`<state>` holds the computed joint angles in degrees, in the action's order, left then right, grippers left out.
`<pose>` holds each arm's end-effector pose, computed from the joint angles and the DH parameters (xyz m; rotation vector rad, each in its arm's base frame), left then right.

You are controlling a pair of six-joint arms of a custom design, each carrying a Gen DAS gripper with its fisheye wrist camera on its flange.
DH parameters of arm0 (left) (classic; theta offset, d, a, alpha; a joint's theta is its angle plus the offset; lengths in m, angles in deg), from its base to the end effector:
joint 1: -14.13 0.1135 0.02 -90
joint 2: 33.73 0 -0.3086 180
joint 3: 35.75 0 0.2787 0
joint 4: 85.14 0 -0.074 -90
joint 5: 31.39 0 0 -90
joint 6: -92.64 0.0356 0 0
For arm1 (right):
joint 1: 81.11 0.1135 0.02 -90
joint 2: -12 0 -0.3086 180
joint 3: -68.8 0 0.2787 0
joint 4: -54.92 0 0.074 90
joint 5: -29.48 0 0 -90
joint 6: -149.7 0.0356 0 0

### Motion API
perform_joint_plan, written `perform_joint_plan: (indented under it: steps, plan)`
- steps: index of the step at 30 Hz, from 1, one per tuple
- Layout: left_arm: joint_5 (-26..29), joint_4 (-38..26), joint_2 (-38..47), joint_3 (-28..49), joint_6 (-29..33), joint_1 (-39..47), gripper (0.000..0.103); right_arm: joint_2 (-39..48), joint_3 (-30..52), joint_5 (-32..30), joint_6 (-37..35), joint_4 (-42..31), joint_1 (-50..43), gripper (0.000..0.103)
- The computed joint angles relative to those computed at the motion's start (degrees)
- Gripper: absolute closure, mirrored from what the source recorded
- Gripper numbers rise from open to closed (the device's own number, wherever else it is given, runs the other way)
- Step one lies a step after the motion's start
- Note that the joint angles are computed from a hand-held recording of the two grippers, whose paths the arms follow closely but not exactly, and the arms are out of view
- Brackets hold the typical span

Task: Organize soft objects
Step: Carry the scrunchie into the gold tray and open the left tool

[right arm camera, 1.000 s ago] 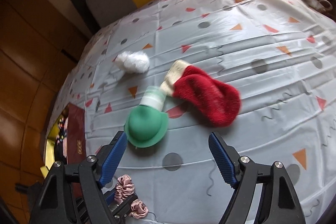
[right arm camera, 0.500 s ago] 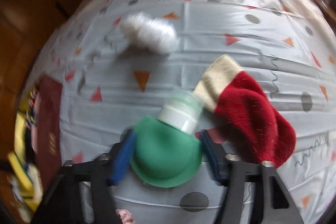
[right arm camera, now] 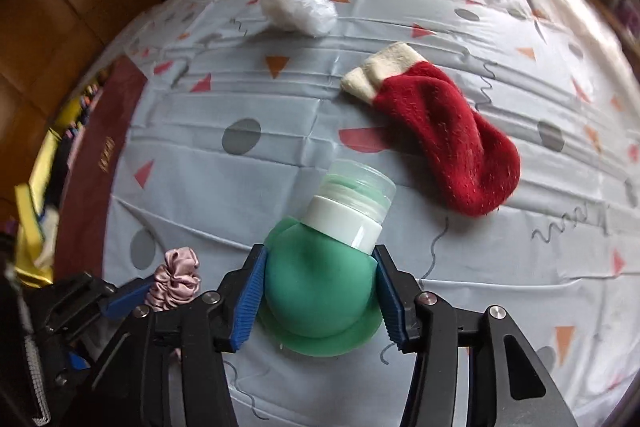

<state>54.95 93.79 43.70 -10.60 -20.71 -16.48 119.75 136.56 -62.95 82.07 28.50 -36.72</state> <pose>0.1636 -0.0941 0.1064 0.1333 2.5230 -0.3077 0.2644 0.2609 0.1279 -0.5464 2.7434 0.3709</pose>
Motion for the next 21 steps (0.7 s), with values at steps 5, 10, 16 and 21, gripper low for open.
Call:
perform_joint_plan:
  steps: [5,10,16,21]
  plan:
    - [2.88,-1.22,-0.28,0.6,-0.14,2.2,0.084,0.45,-0.24,0.98,-1.4,1.11,0.78,0.046]
    - [4.62,-2.88,-2.61,0.27,-1.38,1.84,0.086,0.95,0.42,1.46,-1.98,0.83,0.94,0.047]
    - [1.57,-6.12,-7.52,0.44,-3.08,-3.58,0.086,0.91,0.12,1.43,-3.36,1.07,0.97,0.047]
    - [-2.53,-12.0,-13.28,1.02,-4.39,-6.45,0.086,0.88,-0.12,2.32,-4.33,1.6,1.33,0.047]
